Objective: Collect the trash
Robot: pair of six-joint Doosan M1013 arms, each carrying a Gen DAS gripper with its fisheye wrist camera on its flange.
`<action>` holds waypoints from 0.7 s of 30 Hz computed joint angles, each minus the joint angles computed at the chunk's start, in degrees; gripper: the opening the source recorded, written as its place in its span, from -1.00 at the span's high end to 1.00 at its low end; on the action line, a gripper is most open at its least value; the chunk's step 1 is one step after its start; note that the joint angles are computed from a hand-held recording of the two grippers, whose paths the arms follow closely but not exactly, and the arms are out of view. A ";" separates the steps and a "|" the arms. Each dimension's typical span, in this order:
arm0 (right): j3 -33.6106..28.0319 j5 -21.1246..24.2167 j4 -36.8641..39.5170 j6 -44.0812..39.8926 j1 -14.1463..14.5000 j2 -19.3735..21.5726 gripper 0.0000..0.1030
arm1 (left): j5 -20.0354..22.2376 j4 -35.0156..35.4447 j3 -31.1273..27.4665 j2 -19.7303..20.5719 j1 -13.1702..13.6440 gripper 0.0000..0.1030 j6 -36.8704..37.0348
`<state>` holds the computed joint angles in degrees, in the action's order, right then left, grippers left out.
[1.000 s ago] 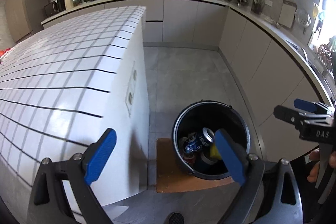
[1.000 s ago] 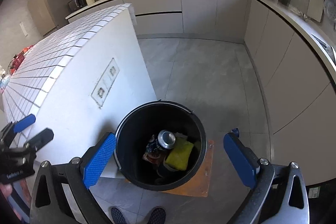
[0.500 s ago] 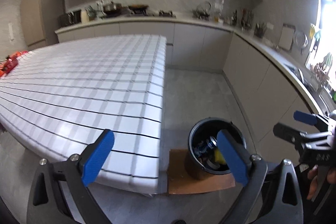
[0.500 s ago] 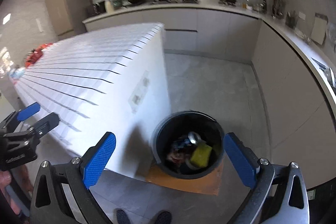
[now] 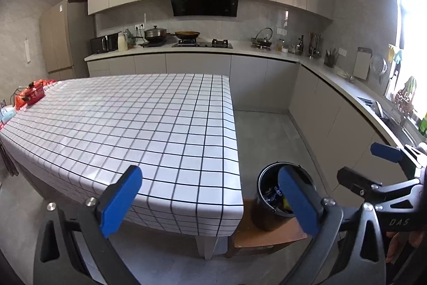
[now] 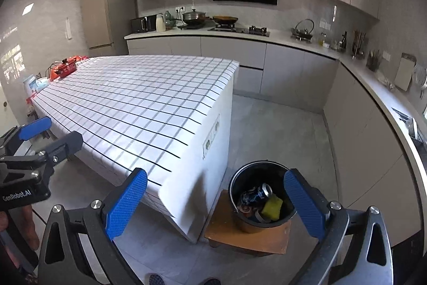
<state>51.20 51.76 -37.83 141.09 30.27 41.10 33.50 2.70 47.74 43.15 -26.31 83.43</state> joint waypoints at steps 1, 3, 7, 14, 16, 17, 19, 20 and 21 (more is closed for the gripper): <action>-0.43 0.52 -0.84 0.50 0.48 0.11 -1.00 | -0.57 -0.46 0.50 -0.34 0.18 -0.99 0.74; -0.76 0.97 -1.96 1.39 1.05 0.13 -1.00 | -0.80 -0.87 0.58 -0.40 0.35 -0.99 1.42; -0.41 1.93 -4.13 3.28 1.98 -0.30 -1.00 | -2.16 -1.26 2.00 -1.11 0.49 -0.99 2.18; 0.75 1.99 -6.73 6.04 2.88 -1.04 -1.00 | -4.65 -1.71 4.52 -2.53 0.47 -0.99 3.10; 1.26 1.62 -7.18 6.67 2.98 -1.36 -1.00 | -5.71 -1.93 5.25 -3.00 0.41 -0.99 3.49; 1.48 1.55 -7.69 7.12 3.06 -1.49 -1.00 | -6.12 -1.65 5.60 -3.22 0.33 -0.99 3.35; 1.67 1.65 -8.22 7.64 3.23 -1.59 -1.00 | -5.96 -2.01 5.71 -3.31 0.28 -0.99 3.66; 1.84 1.54 -8.45 7.93 3.27 -1.71 -1.00 | -5.94 -1.86 5.93 -3.41 0.22 -0.99 3.45; 2.03 1.43 -8.73 8.26 3.30 -1.81 -1.00 | -6.03 -1.97 6.17 -3.54 0.20 -0.99 3.52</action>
